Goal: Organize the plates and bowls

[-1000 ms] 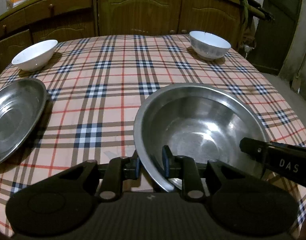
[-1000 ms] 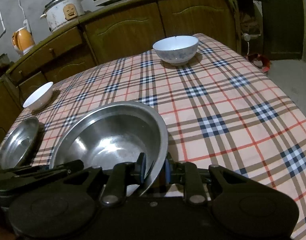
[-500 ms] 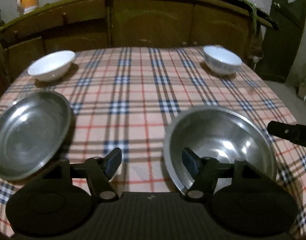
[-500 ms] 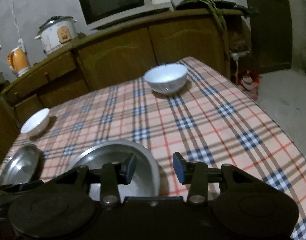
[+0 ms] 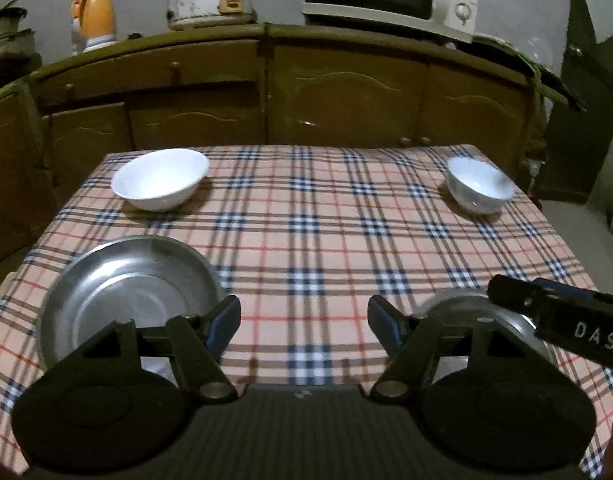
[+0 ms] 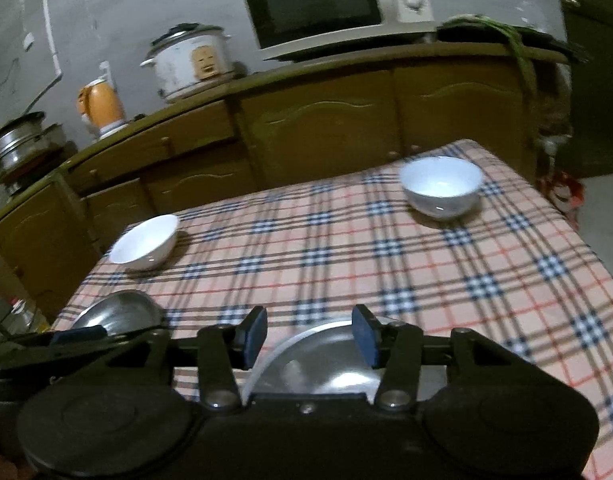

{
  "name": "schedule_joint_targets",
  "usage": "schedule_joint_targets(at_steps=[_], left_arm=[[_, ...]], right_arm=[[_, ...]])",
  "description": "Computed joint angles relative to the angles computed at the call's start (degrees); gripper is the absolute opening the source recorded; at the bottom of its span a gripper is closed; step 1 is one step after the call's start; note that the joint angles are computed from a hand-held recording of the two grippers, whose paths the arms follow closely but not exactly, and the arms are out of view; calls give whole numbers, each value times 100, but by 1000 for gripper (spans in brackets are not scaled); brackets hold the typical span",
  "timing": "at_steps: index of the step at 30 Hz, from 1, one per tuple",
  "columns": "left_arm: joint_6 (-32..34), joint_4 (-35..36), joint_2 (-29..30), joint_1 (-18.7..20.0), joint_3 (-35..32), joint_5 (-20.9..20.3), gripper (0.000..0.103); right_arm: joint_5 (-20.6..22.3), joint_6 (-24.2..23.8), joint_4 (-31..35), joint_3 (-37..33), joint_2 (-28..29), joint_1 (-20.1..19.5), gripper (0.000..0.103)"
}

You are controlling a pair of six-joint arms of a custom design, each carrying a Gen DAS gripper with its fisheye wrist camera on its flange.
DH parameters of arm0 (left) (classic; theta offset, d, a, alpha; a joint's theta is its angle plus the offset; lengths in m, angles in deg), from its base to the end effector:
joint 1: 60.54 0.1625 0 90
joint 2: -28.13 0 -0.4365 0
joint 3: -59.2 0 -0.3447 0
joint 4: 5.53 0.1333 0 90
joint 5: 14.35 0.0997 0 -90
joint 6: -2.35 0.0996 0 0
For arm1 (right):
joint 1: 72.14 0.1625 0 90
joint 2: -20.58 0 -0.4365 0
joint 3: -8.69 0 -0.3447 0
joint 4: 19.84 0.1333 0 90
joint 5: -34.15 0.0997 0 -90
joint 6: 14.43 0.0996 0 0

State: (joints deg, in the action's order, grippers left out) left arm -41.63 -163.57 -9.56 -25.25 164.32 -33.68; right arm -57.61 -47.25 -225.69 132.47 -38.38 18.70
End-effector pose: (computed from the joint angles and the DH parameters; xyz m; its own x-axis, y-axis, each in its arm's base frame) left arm -0.3403 -0.5193 0.0792 -0.7103 -0.2109 -0.6716 0.4488 0.5993 -0.6629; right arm 0.1377 -0.5099 0.2395 -0.8352 -0.3331 0.4376 -0.5496 0.5335 -0.6429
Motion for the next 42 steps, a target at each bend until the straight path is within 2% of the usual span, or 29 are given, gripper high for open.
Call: schedule_joint_targets(at_steps=[11,17,21,24,29,31,35,42], left_arm=[[-546,381,-599,203,385,349,72],[-589,528,-984,449,501,572,72],[-127,275,-1147,678,448,847,73],[922,-560,-1085,918,277,1025,75],[2670,-1843,-828,1429,-335,874,77],[3004,-2034,-777,1626,-579,697,77],[3398,-2237,-624,1947,-1009,424,77],[3463,-1859,-433,2372,-1629,84,73]], right_arm=[[-249,47,293,-497,577,677,61],[-346,71,558,-1063,1019,996,61],[-339,156,903,-1645,1363,1164,63],[-401,138,1115,-2179,1702,1300,65],[-457,149,1806,-3203,2316,1446,67],[-460,281,2134,-3637,2570,1467,68],[-586,466,2609,-4442,3078,1496,68],[-783,749,3507,-5762,3850,1505,68]])
